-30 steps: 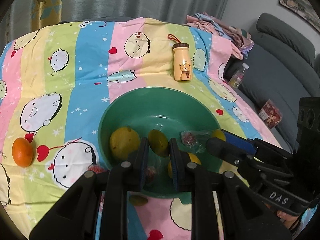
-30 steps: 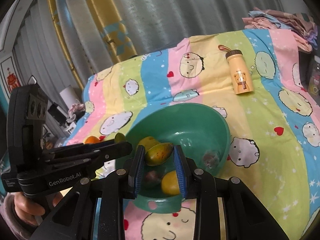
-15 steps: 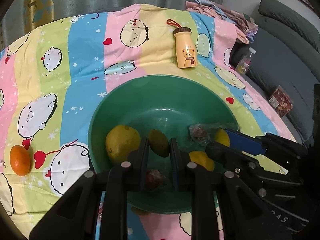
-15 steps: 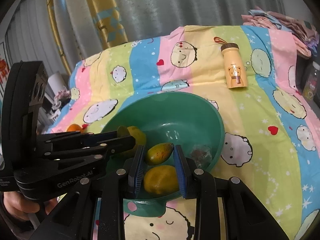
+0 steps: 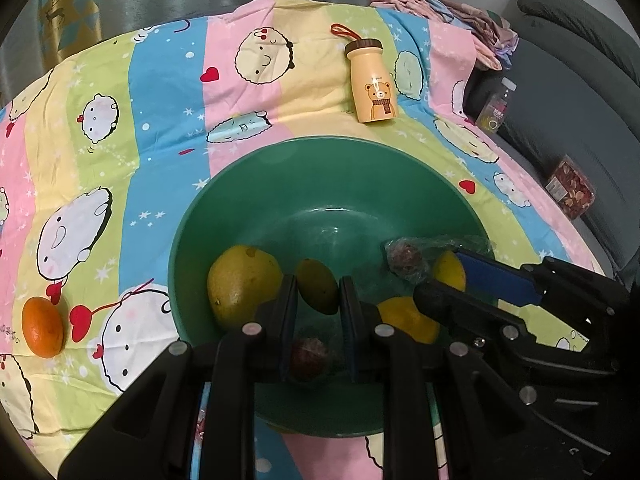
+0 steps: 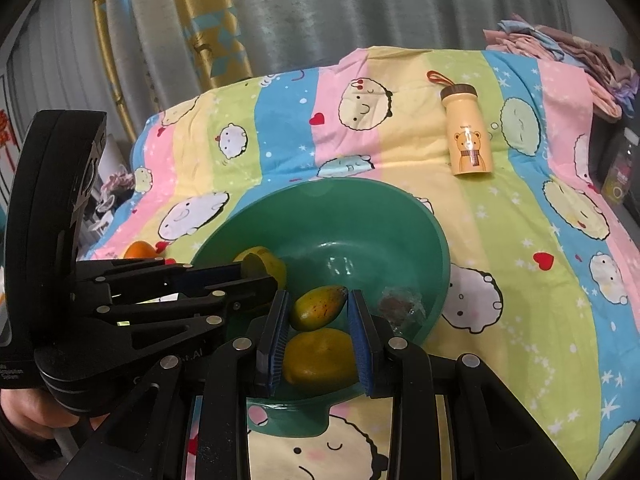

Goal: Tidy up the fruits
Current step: 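Lower the plums into the basin and open both grippers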

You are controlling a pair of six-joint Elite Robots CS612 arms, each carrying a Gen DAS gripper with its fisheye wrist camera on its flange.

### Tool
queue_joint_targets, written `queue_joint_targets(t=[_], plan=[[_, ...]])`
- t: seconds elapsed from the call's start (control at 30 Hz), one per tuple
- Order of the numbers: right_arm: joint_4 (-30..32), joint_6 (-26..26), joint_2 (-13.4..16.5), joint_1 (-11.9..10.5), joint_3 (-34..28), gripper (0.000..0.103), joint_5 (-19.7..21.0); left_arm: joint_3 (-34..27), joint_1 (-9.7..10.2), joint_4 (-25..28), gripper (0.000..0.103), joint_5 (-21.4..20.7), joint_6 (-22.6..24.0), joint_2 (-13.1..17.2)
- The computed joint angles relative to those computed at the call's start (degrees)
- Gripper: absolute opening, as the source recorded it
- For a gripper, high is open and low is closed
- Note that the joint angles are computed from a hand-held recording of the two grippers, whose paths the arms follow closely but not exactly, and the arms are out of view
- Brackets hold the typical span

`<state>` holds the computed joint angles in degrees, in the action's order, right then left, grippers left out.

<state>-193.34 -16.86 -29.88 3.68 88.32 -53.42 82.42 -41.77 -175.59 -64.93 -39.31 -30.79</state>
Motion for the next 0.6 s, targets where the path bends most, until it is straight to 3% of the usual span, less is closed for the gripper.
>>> queue_joint_targets(t=[0.6], plan=[[-1.56,1.39,0.15,-0.16,0.16,0.032,-0.55,-0.32,-0.05,0.74,0.024,0.64,-0.14,0.22]])
